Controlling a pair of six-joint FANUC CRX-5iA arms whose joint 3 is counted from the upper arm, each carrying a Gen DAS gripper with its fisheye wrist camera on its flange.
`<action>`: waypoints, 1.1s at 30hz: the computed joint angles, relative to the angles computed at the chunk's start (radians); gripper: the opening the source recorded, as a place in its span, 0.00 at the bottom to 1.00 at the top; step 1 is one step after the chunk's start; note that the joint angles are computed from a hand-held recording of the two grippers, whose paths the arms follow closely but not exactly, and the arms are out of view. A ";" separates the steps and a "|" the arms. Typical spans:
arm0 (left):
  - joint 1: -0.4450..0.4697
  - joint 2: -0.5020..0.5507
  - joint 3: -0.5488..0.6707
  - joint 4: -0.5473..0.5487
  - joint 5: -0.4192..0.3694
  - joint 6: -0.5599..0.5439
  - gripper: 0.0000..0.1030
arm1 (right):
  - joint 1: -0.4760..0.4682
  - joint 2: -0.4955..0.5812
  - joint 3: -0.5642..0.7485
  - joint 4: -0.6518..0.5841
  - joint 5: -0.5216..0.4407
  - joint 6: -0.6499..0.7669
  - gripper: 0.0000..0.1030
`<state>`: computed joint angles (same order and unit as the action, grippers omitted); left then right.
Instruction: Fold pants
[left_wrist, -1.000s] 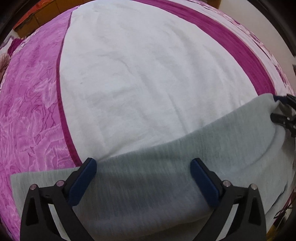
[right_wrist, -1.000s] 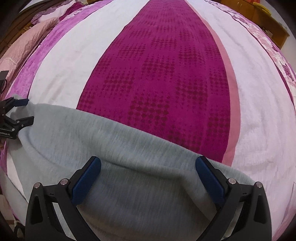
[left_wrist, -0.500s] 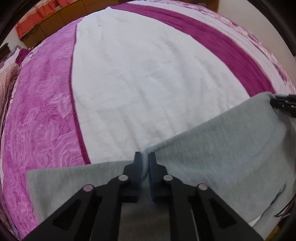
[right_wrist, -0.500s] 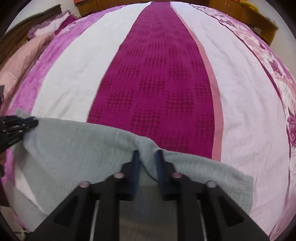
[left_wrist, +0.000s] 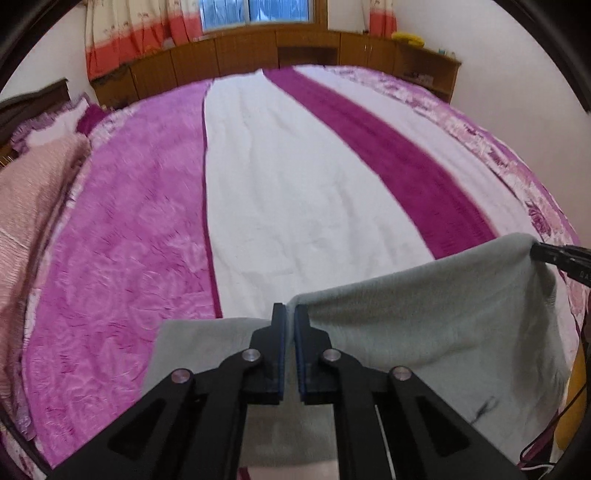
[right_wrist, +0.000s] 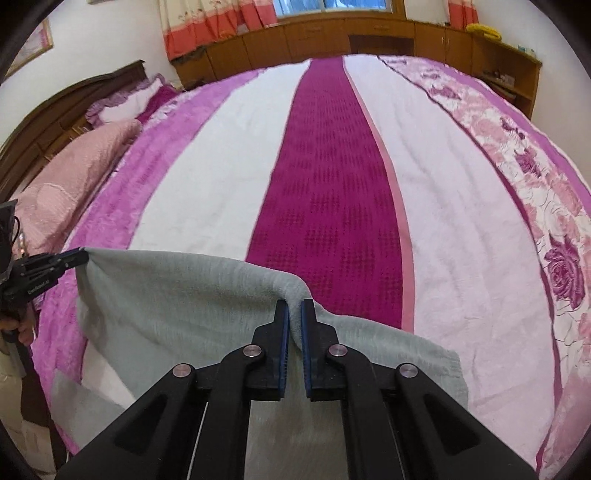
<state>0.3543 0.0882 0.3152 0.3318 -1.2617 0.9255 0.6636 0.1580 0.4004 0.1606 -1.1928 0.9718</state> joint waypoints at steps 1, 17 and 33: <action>0.013 -0.023 -0.018 0.011 0.001 -0.012 0.05 | 0.008 -0.013 -0.010 0.007 0.004 0.000 0.00; 0.226 -0.417 -0.368 0.169 -0.038 -0.169 0.05 | 0.212 -0.309 -0.296 0.111 0.031 -0.137 0.00; 0.512 -0.683 -0.686 0.200 -0.269 -0.253 0.05 | 0.407 -0.477 -0.558 0.166 -0.034 -0.358 0.00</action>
<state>0.8665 -0.5947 -0.3709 0.5317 -1.5312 0.6720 1.0702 -0.3187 -0.1573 0.3269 -1.2264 0.6142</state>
